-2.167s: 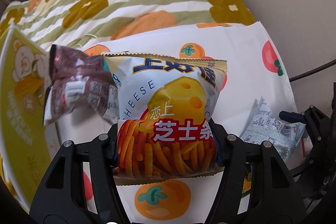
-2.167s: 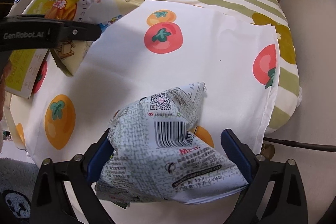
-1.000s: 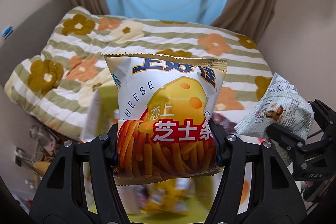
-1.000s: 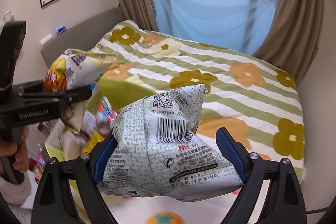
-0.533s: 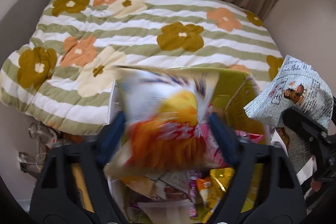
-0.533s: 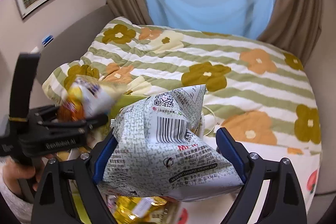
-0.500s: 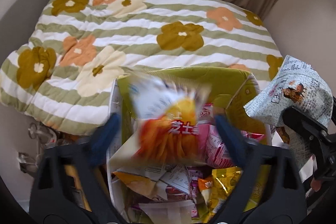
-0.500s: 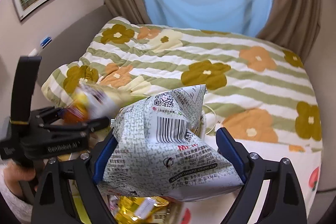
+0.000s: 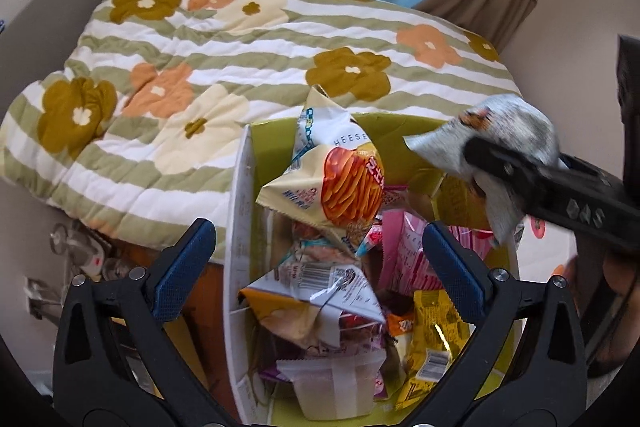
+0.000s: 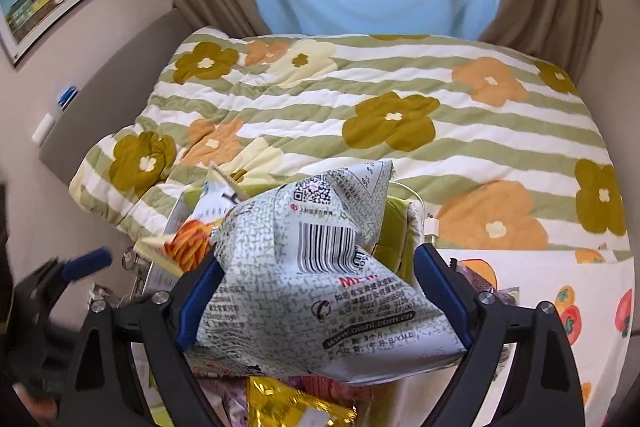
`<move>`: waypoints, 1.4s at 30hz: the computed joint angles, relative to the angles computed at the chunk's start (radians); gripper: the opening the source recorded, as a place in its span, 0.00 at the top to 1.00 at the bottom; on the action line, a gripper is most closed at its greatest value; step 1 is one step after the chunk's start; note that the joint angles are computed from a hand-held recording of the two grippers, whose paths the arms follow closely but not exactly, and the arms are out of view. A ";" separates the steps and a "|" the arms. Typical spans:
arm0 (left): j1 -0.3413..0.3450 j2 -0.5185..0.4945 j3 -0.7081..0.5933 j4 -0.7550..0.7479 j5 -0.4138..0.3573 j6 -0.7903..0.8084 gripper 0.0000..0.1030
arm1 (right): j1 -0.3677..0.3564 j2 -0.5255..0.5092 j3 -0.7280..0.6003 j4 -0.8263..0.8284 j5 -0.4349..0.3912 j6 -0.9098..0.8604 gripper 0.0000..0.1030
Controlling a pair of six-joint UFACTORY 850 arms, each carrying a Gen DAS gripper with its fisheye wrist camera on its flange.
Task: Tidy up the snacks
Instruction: 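Carry both packs over the box and lower them inside, then grasp the brown chocolate pack with the left tool while the right tool reaches the dark green cracker pack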
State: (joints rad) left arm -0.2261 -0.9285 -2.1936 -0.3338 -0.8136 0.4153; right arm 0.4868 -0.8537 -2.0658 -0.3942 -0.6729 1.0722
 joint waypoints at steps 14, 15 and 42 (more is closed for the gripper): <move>0.017 0.095 0.177 -0.039 0.062 0.036 0.01 | 0.029 0.043 0.090 -0.138 0.032 0.150 0.01; 0.018 0.099 0.184 -0.047 0.065 0.043 0.01 | 0.032 0.051 0.101 -0.143 0.037 0.157 0.01; -0.218 0.434 0.600 -0.145 0.328 0.029 0.01 | 0.076 0.618 0.793 -0.507 0.033 0.547 0.01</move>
